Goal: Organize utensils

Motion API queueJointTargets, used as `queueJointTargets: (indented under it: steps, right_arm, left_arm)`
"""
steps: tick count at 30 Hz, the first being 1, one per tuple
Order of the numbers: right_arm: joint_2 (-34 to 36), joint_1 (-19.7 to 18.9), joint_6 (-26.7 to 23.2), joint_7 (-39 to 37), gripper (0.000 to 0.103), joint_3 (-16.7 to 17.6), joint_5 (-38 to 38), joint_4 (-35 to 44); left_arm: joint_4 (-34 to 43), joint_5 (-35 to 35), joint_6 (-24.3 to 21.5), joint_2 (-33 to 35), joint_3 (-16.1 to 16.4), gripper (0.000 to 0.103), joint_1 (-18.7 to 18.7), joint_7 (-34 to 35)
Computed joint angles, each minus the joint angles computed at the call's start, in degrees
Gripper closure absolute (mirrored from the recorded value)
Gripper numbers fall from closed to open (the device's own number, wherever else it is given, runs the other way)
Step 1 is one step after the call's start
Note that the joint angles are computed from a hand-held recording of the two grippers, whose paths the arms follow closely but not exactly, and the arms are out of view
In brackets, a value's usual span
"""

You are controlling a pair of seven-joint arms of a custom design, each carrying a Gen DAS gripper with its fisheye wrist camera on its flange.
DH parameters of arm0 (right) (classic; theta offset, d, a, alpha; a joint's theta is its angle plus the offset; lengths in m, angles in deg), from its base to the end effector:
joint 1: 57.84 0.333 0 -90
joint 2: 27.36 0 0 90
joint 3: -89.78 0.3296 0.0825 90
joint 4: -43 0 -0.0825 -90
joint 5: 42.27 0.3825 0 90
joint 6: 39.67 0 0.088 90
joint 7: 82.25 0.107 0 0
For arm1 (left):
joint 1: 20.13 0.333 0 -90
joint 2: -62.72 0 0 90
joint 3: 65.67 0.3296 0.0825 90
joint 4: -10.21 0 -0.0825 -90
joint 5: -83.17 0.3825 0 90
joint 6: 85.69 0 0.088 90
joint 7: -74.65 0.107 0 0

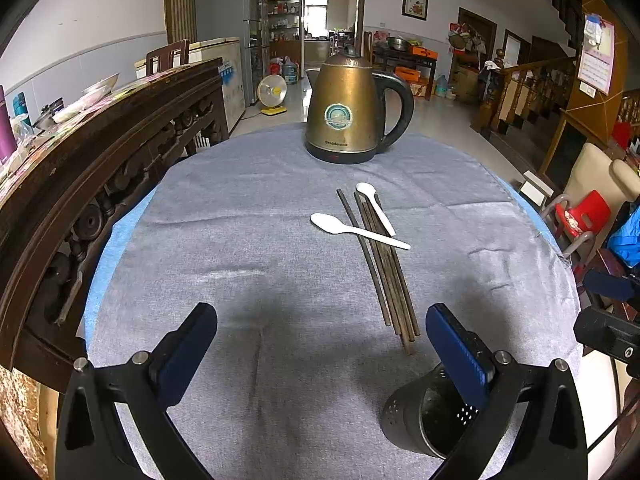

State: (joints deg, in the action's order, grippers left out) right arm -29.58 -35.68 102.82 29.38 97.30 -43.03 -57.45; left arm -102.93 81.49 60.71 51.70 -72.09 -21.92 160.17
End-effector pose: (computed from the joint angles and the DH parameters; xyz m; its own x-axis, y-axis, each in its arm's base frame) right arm 0.5186 0.2976 0.6770 0.2348 -0.9419 -0.2402 -0.7552 -0.0212 -0.6551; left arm 0.5410 -0.0835 0.6568 -0.0787 -0.9950 0.0617 -0.7192 0.0138 -0.6946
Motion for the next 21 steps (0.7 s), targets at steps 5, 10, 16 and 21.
queueJointTargets:
  steps: [5,10,16,21]
  right_arm:
    - [-0.1,0.1,0.0,-0.2,0.0,0.0,0.6,-0.2]
    - [-0.3,0.1,0.2,-0.2,0.0,0.0,0.8,-0.3]
    - [-0.2,0.1,-0.1,-0.6,0.0,0.0,1.0,0.0]
    - [0.2,0.1,-0.2,-0.9,0.0,0.0,1.3,0.5]
  left_arm:
    - [0.2,-1.0,-0.9,0.0,0.2,0.0,-0.2,0.5]
    - [0.4,1.3,-1.6,0.0,-0.2,0.0,0.2,-0.1]
    - [0.0,1.8,-0.4,-0.1,-0.2,0.0,0.2,0.1]
    - [0.0,2.0,-0.2,0.0,-0.1,0.0,0.2,0.1]
